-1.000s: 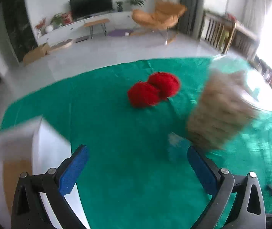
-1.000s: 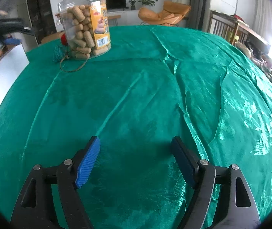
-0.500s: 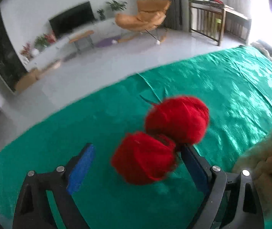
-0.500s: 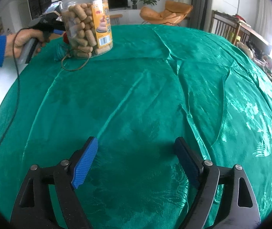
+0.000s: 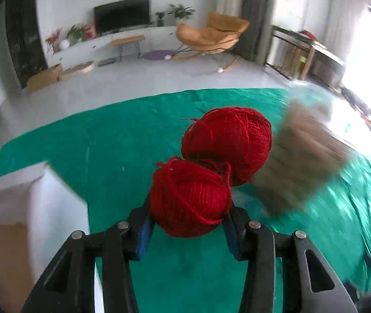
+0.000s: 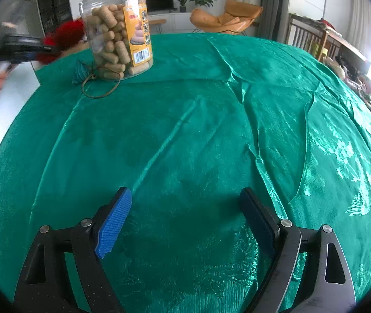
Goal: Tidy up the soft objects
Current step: 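Set the red yarn balls back on the table and open the left tool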
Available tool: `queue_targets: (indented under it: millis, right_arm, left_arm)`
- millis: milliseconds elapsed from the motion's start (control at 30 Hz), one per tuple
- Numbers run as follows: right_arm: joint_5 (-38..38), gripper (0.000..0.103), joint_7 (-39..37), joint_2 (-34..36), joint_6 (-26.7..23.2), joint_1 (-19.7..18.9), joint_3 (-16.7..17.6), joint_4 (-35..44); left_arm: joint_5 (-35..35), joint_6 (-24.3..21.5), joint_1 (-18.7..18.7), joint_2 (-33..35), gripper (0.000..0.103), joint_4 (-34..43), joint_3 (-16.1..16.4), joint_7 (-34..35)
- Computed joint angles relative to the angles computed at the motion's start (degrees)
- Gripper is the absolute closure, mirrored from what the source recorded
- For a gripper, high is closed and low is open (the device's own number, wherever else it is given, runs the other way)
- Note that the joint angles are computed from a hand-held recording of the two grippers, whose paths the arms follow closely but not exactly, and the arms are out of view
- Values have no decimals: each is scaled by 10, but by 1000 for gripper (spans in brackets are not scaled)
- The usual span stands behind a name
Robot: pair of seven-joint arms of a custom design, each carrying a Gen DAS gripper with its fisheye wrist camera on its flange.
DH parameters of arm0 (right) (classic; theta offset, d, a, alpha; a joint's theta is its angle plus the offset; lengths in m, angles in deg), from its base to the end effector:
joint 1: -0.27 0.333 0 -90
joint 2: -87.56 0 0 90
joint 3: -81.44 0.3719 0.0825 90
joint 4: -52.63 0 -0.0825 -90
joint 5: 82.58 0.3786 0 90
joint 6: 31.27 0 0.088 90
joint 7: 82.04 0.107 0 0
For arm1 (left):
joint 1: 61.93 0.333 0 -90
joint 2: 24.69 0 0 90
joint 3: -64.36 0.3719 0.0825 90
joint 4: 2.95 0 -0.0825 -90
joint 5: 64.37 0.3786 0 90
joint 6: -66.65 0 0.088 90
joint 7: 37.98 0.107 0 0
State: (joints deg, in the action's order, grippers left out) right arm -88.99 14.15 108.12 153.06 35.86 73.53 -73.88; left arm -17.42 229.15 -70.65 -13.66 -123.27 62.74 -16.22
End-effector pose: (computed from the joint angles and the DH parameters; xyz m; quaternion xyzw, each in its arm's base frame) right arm 0.5386 0.3015 0.3485 -0.8180 0.4772 -0.1814 0.2650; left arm 0.5941 -0.1460 0.4359 -0.7577 0.5644 -0.2245 0.2386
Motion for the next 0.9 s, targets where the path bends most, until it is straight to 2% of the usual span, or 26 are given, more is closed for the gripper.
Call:
queue_targets:
  millis: [33,133,167,300,333,433,533,600,667,700,767,900]
  right_arm:
    - [0,16,0,0,0,1,-1,0]
    - [0,16,0,0,0,2,-2,0]
    - [1,16,0,0,0,2,-2,0]
    - [1,16,-1,0,0,1,-1,0]
    - [1,16,-1,0,0,1,-1,0]
    - [4,16,-4,-1,2,-15,16,-1]
    - [8,16,-8,-1,4,-28,30,-2]
    - [10,16,-10,-1,5,-32,35,-2]
    - [12,16,-12,-1,5,-33,37,-2]
    - [13,16,-12,-1,5,-33,36,-2]
    - [14,16,-14,-1,5,-34,36,-2]
    - [16,16,-16,0,4,-33,36,-1]
  left_arm:
    - [-49,1,8,-21,57,-21,-29,47]
    - [-192,-1,4,-35,57,-39,-84,178]
    - [-221,0,-3,-31,57,-37,-91,201]
    - [-364,49,-17,42,57,19,-135,283]
    - [-360,46,-38,64,57,49,-122,276]
    - [-325,32,-112,132,57,147,-55,235]
    - [-305,-4,-154,208,53,259,-9,197]
    - [-286,-43,-174,251,45,323,16,178]
    - [-276,-71,-176,287,19,373,24,170]
    - [-265,-88,-185,300,18,391,39,153]
    - [-248,-99,-190,297,18,386,49,125]
    - [-202,-33,-193,223,18,266,59,73]
